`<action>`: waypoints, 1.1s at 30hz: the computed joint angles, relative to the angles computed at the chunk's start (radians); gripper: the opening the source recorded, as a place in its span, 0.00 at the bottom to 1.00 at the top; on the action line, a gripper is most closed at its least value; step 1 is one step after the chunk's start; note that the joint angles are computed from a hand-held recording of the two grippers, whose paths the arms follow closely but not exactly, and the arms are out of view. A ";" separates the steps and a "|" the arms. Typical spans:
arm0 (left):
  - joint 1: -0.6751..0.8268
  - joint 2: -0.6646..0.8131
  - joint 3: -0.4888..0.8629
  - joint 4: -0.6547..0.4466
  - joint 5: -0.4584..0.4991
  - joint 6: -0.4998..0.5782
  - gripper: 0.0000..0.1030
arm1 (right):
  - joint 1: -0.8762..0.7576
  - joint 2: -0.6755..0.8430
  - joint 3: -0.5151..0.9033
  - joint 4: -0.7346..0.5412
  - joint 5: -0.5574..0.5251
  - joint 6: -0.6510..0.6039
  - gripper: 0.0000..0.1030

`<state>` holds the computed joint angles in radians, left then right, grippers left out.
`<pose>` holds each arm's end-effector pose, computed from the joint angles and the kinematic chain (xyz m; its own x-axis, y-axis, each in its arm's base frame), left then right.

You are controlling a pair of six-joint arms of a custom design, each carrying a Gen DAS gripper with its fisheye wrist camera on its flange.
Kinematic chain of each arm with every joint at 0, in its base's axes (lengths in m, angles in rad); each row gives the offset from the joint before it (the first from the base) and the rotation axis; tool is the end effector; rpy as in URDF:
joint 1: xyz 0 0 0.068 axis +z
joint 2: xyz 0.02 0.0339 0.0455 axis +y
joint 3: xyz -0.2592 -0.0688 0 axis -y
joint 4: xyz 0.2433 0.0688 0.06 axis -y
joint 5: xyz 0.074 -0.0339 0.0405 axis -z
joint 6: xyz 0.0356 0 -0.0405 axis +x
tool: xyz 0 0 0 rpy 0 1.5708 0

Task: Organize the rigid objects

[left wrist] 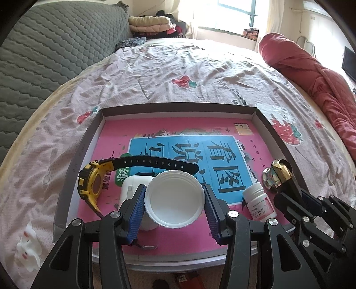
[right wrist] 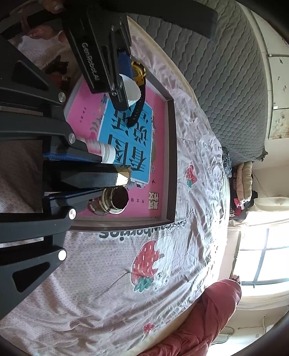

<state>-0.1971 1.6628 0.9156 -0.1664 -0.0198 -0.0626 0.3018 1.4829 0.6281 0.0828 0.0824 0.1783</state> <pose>0.3238 -0.0639 0.1635 -0.7864 0.0932 -0.6107 0.1350 0.9906 -0.0226 0.2688 0.0806 0.1512 -0.6980 -0.0322 -0.7153 -0.1180 0.9905 0.0706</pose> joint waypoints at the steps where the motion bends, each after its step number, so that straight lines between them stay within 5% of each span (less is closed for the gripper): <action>1: 0.000 0.004 0.000 0.004 0.001 0.003 0.50 | -0.003 0.008 0.005 -0.002 -0.001 0.000 0.22; 33: -0.048 0.075 0.028 -0.008 0.044 0.021 0.50 | -0.007 0.049 0.035 -0.046 -0.017 0.005 0.22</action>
